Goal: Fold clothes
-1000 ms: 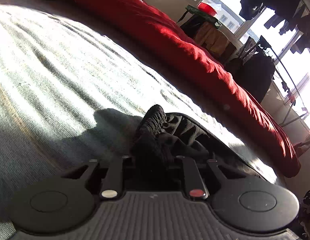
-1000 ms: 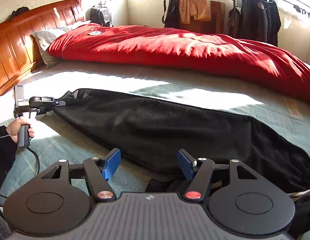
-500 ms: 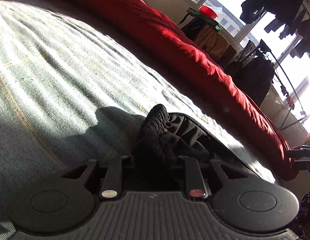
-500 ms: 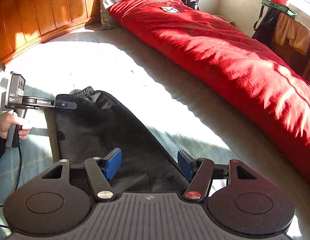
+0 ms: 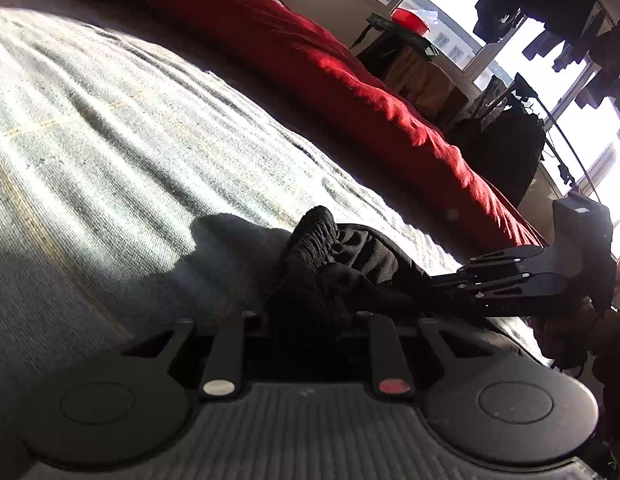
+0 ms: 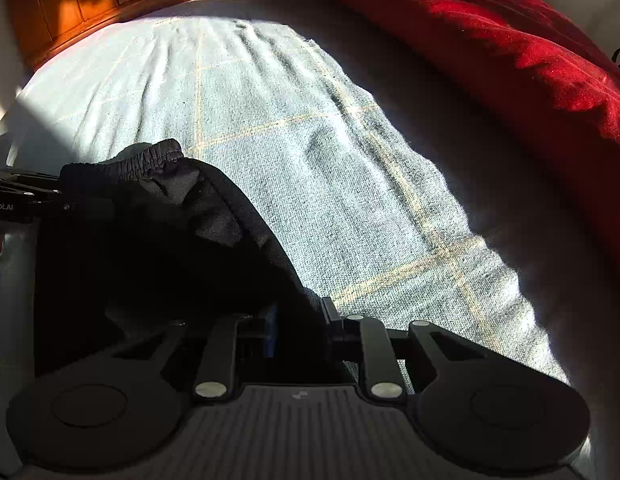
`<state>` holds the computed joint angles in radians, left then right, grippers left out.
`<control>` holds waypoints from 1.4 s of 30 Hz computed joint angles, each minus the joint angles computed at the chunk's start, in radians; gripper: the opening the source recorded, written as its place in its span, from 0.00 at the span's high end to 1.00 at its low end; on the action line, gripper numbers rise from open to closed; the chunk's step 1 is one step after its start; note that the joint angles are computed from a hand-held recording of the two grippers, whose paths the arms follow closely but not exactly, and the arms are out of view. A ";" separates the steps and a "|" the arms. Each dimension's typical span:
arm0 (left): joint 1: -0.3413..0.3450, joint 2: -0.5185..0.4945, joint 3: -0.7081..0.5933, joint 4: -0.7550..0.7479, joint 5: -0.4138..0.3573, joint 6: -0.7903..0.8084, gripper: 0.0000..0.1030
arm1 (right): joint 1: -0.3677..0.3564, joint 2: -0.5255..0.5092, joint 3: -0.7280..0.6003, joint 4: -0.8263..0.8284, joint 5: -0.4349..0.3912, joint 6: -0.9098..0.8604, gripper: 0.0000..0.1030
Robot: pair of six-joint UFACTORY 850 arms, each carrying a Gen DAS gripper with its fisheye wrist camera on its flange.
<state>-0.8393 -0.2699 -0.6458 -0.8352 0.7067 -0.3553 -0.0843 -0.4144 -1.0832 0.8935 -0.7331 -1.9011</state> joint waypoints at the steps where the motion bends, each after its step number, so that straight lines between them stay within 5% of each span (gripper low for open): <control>1: -0.002 0.005 -0.006 -0.026 -0.006 0.047 0.82 | 0.001 0.008 0.006 0.015 0.007 -0.007 0.97; 11: 0.128 0.072 -0.056 -0.092 0.014 0.334 0.83 | 0.067 0.025 -0.026 0.287 0.091 -0.082 0.97; 16: 0.212 0.002 -0.124 -0.047 -0.090 0.321 0.81 | 0.120 -0.032 -0.066 0.420 0.210 -0.076 0.95; 20: 0.225 -0.042 -0.137 -0.076 -0.182 0.321 0.79 | 0.124 -0.061 -0.072 0.360 0.226 0.008 0.78; 23: 0.210 0.007 -0.068 0.005 -0.150 0.193 0.68 | 0.084 -0.026 -0.058 0.296 0.177 0.014 0.65; 25: 0.193 0.053 -0.027 -0.007 -0.139 0.190 0.46 | 0.037 0.014 -0.054 0.237 0.121 0.027 0.58; 27: 0.174 0.090 -0.004 -0.076 -0.149 0.264 0.40 | -0.015 0.053 -0.053 0.180 0.070 0.037 0.53; 30: 0.139 0.133 0.021 -0.165 -0.143 0.354 0.40 | -0.089 0.107 -0.042 0.093 0.052 0.035 0.46; 34: 0.112 0.151 0.015 -0.006 -0.137 0.298 0.39 | -0.179 0.142 -0.009 -0.060 0.129 0.092 0.46; 37: 0.111 0.104 -0.049 0.173 -0.160 0.293 0.35 | -0.259 0.139 0.010 -0.171 0.162 0.141 0.46; 42: 0.086 -0.022 -0.202 0.248 -0.248 0.389 0.35 | -0.364 0.084 -0.004 -0.269 0.186 0.182 0.46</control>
<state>-0.7536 -0.2920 -0.8477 -0.5877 0.4588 0.0337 -0.4486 -0.3301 -1.0871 0.6246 -0.5470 -1.7192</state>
